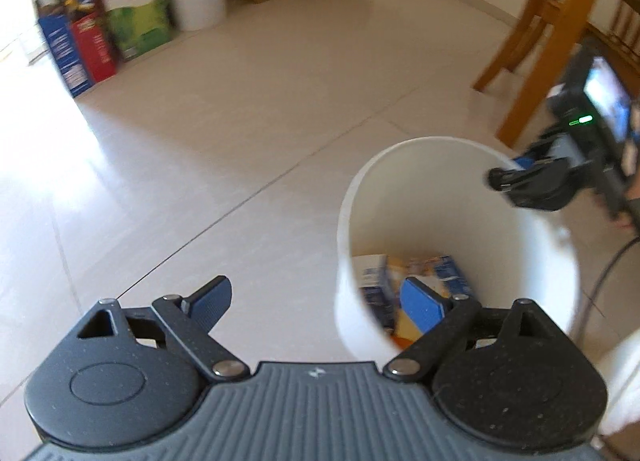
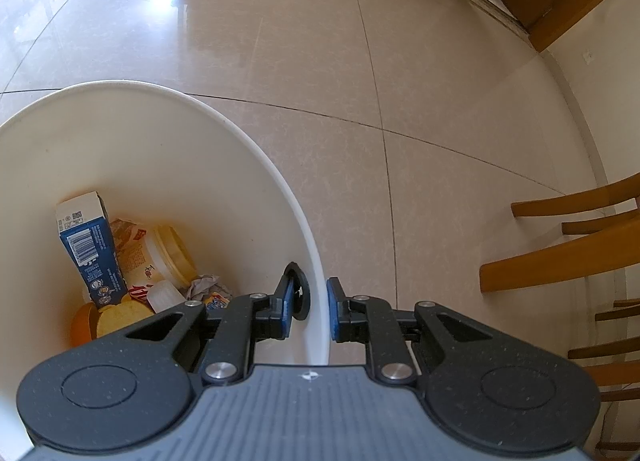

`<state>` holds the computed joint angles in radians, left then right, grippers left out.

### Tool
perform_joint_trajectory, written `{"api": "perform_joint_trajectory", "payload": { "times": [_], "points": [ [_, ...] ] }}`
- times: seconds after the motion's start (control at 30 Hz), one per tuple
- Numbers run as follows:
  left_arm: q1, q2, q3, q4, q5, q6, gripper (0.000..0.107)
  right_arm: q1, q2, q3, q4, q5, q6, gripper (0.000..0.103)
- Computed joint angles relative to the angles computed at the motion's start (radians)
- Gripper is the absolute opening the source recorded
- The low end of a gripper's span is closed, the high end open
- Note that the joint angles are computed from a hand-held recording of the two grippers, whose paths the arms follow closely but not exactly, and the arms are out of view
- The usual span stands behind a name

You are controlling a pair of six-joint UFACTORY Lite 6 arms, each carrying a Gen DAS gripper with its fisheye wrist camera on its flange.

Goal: Organize objects
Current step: 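Move the left gripper down to the crumpled clear wrapper and grasp it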

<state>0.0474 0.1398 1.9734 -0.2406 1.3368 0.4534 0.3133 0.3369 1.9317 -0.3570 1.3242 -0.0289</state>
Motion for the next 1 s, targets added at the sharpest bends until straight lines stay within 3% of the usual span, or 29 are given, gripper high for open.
{"api": "perform_joint_trajectory", "payload": {
  "times": [0.33,0.47,0.6,0.73,0.83,0.93,1.0],
  "points": [
    [0.251,-0.240,-0.782,-0.048,-0.479,0.063,0.091,0.023,-0.012,-0.032,-0.026,-0.013,0.025,0.021],
    [0.233,-0.252,-1.041,0.069,-0.675,-0.032,0.091,0.032,-0.011,-0.036,-0.042,-0.016,0.035,0.022],
    [0.234,-0.288,-1.225,0.092,-0.849,-0.010,0.091,0.044,-0.017,-0.051,-0.064,-0.023,0.041,0.023],
    [0.210,-0.255,-1.323,0.165,-1.025,-0.060,0.091,0.052,-0.022,-0.061,-0.078,-0.026,0.042,0.023],
    [0.219,-0.186,-1.331,0.145,-1.085,-0.063,0.091,0.053,-0.025,-0.066,-0.081,-0.030,0.039,0.023],
    [0.234,-0.144,-1.341,0.014,-1.134,0.042,0.091,0.059,-0.028,-0.073,-0.088,-0.032,0.044,0.023],
    [0.231,-0.114,-1.329,0.045,-1.148,-0.022,0.091,0.063,-0.034,-0.084,-0.093,-0.038,0.044,0.023]
  ]
}}
